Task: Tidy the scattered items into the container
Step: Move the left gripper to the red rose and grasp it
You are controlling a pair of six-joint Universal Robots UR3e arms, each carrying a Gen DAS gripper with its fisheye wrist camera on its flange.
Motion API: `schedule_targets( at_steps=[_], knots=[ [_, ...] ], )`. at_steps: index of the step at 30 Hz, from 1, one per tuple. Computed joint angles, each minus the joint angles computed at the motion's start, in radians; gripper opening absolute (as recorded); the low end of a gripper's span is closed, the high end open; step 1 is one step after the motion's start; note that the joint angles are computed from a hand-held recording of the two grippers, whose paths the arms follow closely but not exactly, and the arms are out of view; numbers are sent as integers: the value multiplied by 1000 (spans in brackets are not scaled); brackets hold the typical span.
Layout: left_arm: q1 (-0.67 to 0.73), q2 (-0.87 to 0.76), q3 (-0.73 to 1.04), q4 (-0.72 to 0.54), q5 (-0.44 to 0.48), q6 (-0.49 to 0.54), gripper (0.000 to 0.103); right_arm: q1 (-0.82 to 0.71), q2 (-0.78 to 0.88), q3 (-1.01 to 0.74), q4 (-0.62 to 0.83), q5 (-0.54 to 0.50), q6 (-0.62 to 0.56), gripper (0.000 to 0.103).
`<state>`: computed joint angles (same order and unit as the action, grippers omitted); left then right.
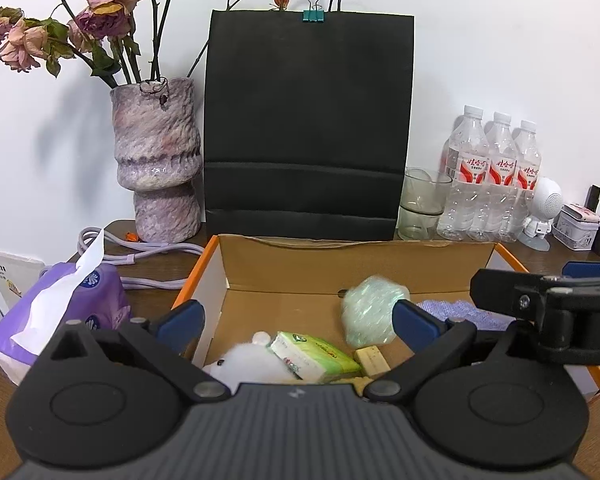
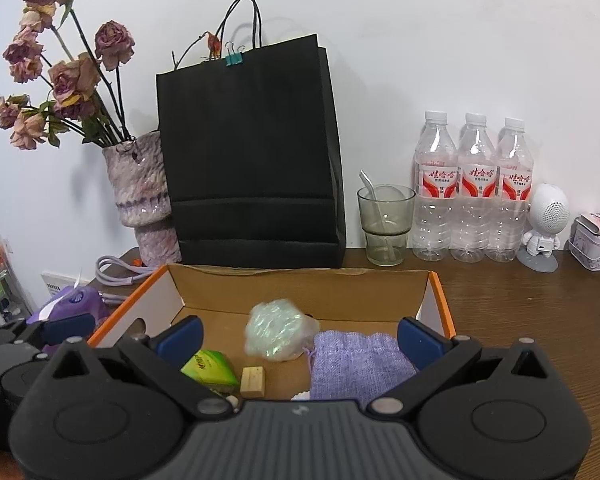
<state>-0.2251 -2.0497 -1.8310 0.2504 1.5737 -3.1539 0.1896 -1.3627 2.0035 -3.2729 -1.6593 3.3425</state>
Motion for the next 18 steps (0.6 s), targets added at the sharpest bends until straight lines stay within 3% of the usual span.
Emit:
schedule_targets(
  at_steps=[8, 18],
  knots=[
    [1, 55, -71, 40, -16, -16, 103, 10, -40, 39, -19, -7, 13, 103],
    [41, 256, -343, 152, -67, -27, 103, 51, -240, 251, -96, -57, 21, 103]
  ],
)
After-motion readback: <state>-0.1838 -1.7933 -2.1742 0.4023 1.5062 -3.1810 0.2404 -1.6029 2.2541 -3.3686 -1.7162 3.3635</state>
